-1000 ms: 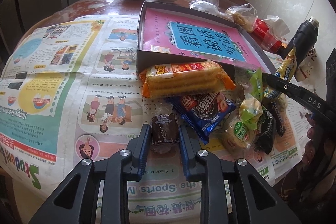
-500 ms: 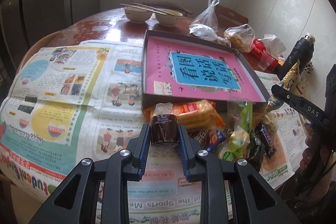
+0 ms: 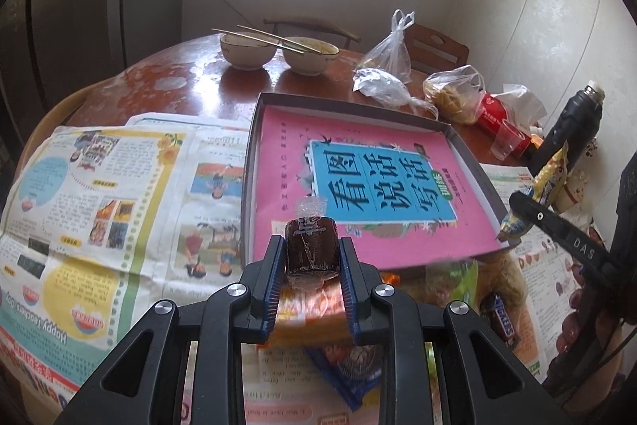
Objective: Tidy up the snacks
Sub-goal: 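Carry both snacks over the grey tray, lower them onto the pink book and open both tools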
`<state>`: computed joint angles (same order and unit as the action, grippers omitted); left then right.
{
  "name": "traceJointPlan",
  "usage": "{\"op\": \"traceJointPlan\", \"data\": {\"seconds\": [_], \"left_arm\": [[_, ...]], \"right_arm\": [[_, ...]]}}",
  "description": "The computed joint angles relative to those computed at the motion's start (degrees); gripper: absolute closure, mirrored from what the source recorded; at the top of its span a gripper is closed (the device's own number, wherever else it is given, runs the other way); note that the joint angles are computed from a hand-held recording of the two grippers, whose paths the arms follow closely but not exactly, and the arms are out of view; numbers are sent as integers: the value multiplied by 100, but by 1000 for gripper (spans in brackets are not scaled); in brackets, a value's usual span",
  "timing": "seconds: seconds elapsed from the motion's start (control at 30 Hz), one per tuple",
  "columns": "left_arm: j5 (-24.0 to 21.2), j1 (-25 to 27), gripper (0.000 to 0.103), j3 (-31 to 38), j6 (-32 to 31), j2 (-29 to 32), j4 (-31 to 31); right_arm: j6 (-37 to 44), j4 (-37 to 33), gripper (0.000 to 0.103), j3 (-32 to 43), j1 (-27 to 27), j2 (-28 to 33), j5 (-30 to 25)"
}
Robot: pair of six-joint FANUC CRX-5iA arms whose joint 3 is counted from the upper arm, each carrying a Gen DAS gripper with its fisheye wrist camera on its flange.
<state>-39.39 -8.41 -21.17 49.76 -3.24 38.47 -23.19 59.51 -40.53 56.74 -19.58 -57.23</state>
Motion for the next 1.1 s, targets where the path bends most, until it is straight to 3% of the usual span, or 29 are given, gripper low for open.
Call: {"op": "traceJointPlan", "data": {"seconds": [0.93,1.1], "left_arm": [[31,-391,76,959,965,1055,-909],[15,-408,76,1023,1077,1123,-1026]], "right_arm": [[339,-709,83,27,-450,240,249],[328,-740,78,15,-439,206,248]]}}
